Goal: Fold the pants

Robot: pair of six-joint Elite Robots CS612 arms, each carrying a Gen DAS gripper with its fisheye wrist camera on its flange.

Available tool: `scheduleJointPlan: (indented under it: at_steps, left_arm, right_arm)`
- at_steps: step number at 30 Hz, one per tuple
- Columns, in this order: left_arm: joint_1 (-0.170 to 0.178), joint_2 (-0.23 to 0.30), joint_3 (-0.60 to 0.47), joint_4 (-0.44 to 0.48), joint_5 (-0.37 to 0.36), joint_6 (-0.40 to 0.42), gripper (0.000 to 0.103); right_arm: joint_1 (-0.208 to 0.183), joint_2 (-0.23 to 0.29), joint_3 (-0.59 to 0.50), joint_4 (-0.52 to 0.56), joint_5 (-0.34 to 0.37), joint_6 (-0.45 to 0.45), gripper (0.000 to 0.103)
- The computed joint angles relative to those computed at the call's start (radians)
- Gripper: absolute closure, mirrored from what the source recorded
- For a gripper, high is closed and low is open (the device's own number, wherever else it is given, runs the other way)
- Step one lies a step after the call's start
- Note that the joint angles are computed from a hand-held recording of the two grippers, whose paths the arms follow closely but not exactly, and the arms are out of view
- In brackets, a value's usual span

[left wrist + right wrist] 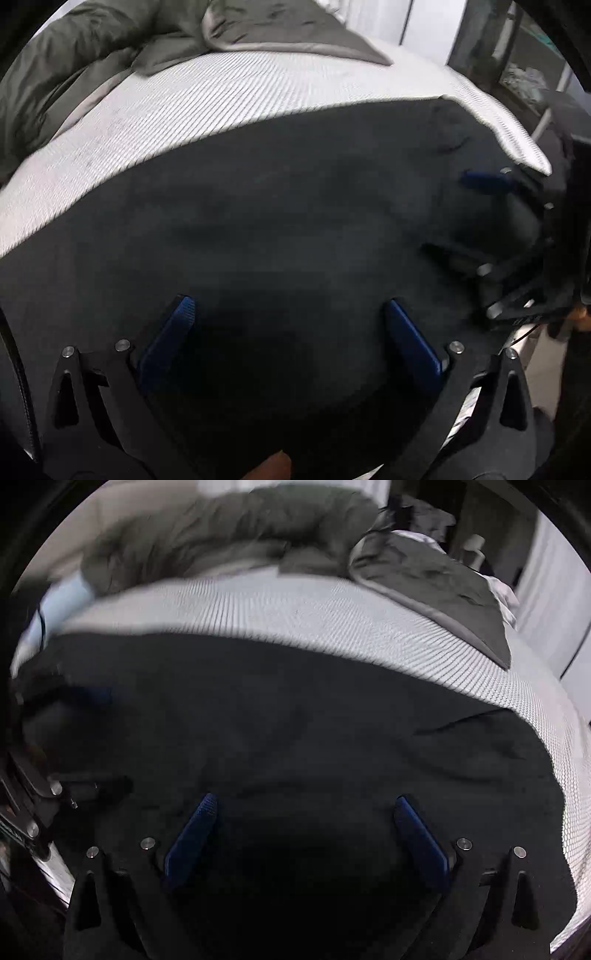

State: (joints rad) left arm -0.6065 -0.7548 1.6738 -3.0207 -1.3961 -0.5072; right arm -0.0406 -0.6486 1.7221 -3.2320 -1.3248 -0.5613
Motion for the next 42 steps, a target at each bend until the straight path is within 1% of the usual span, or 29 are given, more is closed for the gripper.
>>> scheduleJointPlan:
  at_steps: [3, 5, 7, 8, 9, 11, 12, 14, 15, 16, 18, 20, 21, 22, 23, 24, 25, 26, 29, 30, 32, 33, 34, 35, 37, 38, 40, 41, 42]
  left_arm:
    - [0.012, -0.022, 0.077, -0.089, 0.018, -0.049, 0.0]
    - [0.015, -0.047, 0.135, -0.11, 0.066, -0.082, 0.0]
    - [0.026, -0.057, 0.165, -0.125, 0.088, -0.113, 0.001]
    - [0.028, -0.061, 0.177, -0.135, 0.098, -0.122, 0.001]
    - [0.024, -0.068, 0.188, -0.133, 0.114, -0.132, 0.001]
    - [0.013, -0.081, 0.197, -0.113, 0.14, -0.155, 0.001]
    - [0.008, -0.084, 0.193, -0.1, 0.154, -0.167, 0.001]
    - [0.016, -0.07, 0.168, -0.12, 0.125, -0.128, 0.001]
    - [0.006, -0.072, 0.168, -0.138, 0.12, -0.111, 0.001]
    - [-0.013, -0.071, 0.158, -0.152, 0.12, -0.086, 0.001]
    - [-0.034, -0.057, 0.123, -0.167, 0.097, -0.024, 0.001]
    - [-0.05, -0.032, 0.074, -0.155, 0.051, 0.043, 0.001]
    - [-0.055, -0.022, 0.056, -0.137, 0.048, 0.054, 0.001]
    - [-0.063, -0.01, 0.036, -0.103, 0.062, 0.055, 0.001]
    - [-0.063, -0.003, 0.029, -0.087, 0.067, 0.05, 0.001]
    - [-0.06, 0.001, 0.035, -0.099, 0.061, 0.041, 0.0]
    - [-0.055, 0.001, 0.051, -0.136, 0.056, 0.038, 0.0]
    - [-0.05, -0.002, 0.069, -0.165, 0.055, 0.037, 0.0]
    - [-0.03, -0.031, 0.14, -0.193, 0.083, -0.003, 0.0]
    - [-0.023, -0.042, 0.161, -0.192, 0.103, -0.026, 0.0]
    - [-0.003, -0.061, 0.202, -0.202, 0.124, -0.068, 0.0]
    - [0.005, -0.069, 0.223, -0.218, 0.131, -0.084, 0.0]
    - [0.017, -0.076, 0.241, -0.217, 0.151, -0.109, 0.0]
    - [0.026, -0.082, 0.253, -0.208, 0.161, -0.13, 0.0]
    - [0.038, -0.095, 0.277, -0.204, 0.171, -0.159, 0.0]
    - [0.041, -0.102, 0.287, -0.198, 0.181, -0.164, 0.001]
    - [0.037, -0.113, 0.291, -0.179, 0.199, -0.165, 0.001]
    - [0.037, -0.116, 0.292, -0.18, 0.2, -0.157, 0.001]
    - [0.035, -0.117, 0.289, -0.178, 0.202, -0.144, 0.001]
  right_arm:
    - [-0.045, -0.002, 0.029, -0.056, -0.009, 0.028, 0.005]
    - [-0.087, 0.004, 0.031, -0.118, -0.069, 0.058, 0.006]
    - [-0.12, 0.016, 0.036, -0.199, -0.163, 0.089, 0.005]
    - [-0.144, 0.023, 0.033, -0.228, -0.194, 0.132, 0.004]
    - [-0.16, 0.021, 0.034, -0.216, -0.183, 0.166, 0.004]
    - [-0.192, 0.002, 0.043, -0.154, -0.087, 0.235, 0.004]
    - [-0.194, -0.004, 0.051, -0.16, -0.085, 0.247, 0.004]
    - [-0.182, -0.021, 0.086, -0.22, -0.101, 0.233, 0.004]
    - [-0.174, -0.035, 0.106, -0.242, -0.087, 0.225, 0.004]
    - [-0.165, -0.054, 0.131, -0.249, -0.059, 0.225, 0.004]
    - [-0.154, -0.084, 0.157, -0.195, 0.059, 0.205, 0.004]
    - [-0.122, -0.096, 0.174, -0.142, 0.148, 0.122, 0.004]
    - [-0.103, -0.099, 0.193, -0.142, 0.155, 0.08, 0.004]
    - [-0.083, -0.095, 0.199, -0.132, 0.147, 0.034, 0.004]
    - [-0.059, -0.088, 0.197, -0.115, 0.111, -0.025, 0.004]
    - [-0.049, -0.082, 0.198, -0.118, 0.078, -0.056, 0.004]
    - [-0.047, -0.074, 0.197, -0.132, 0.055, -0.072, 0.004]
    - [-0.058, -0.072, 0.2, -0.142, 0.065, -0.068, 0.004]
    - [-0.117, -0.071, 0.193, -0.157, 0.07, 0.026, 0.004]
    - [-0.13, -0.065, 0.193, -0.193, 0.019, 0.056, 0.004]
    - [-0.157, -0.042, 0.171, -0.261, -0.137, 0.126, 0.004]
    - [-0.178, -0.037, 0.161, -0.281, -0.187, 0.191, 0.004]
    - [-0.189, -0.038, 0.165, -0.286, -0.208, 0.223, 0.004]
    - [-0.213, -0.045, 0.17, -0.26, -0.204, 0.264, 0.004]
    - [-0.232, -0.057, 0.177, -0.231, -0.15, 0.29, 0.004]
    - [-0.234, -0.061, 0.183, -0.237, -0.148, 0.291, 0.004]
    - [-0.224, -0.068, 0.207, -0.3, -0.185, 0.282, 0.004]
    - [-0.231, -0.078, 0.248, -0.352, -0.193, 0.284, 0.004]
    - [-0.231, -0.077, 0.248, -0.376, -0.175, 0.279, 0.004]
